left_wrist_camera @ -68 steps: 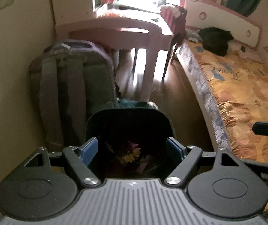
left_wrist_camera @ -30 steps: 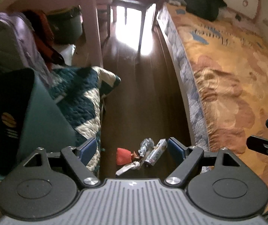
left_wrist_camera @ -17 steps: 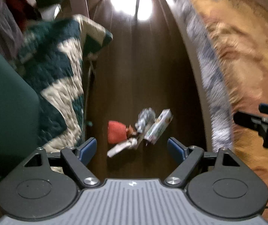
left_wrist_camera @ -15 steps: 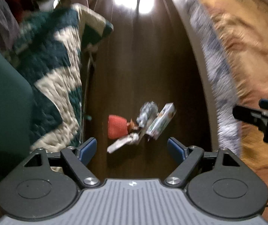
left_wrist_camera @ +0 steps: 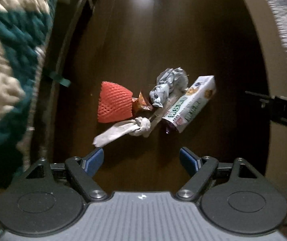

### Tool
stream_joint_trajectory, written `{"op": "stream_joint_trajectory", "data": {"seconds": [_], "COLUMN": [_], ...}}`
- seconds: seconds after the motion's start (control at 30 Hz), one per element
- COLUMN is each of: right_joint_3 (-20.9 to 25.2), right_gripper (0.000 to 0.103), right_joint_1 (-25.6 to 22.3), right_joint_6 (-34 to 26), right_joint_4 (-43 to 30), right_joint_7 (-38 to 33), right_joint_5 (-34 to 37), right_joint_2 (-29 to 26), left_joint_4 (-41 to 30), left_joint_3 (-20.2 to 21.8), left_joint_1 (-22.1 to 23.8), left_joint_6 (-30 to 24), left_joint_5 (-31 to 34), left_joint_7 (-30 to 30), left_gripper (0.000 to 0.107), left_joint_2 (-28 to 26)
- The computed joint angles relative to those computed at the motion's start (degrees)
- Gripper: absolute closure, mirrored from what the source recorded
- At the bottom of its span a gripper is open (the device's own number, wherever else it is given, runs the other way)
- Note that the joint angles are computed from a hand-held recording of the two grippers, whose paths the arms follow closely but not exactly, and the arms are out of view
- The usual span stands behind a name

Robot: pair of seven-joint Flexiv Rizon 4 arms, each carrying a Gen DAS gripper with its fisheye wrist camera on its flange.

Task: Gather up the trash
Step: 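Move both tools back down to the remaining trash on the floor, then grasp the white cloth with left tool while right tool grasps the white cookie tube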

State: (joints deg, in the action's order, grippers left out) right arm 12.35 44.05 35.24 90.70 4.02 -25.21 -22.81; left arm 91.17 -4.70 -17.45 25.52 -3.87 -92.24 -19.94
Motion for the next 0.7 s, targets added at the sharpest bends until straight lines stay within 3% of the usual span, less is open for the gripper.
{"op": "stream_joint_trajectory", "data": {"seconds": [0.37,0.7], "right_joint_3": [-1.3,-3.0], "right_gripper": [0.019,0.028], "right_joint_1": [-2.1,-2.2], "right_joint_6": [10.7,17.9], "right_joint_4": [2.5,3.7], "right_joint_7": [-0.2,2.5], "right_joint_5": [5.5,7.0], "right_joint_2": [-10.0,-14.7], "left_joint_4": [1.6,1.4], "left_joint_3": [1.2,0.9], "left_joint_1": [-1.1,-1.8], "left_joint_6": [10.9,15.5], "left_joint_5": [1.5,0.9], "left_joint_7": [-5.8,-3.1], "left_gripper": [0.024,0.025], "left_joint_2": [-11.4,-16.7]}}
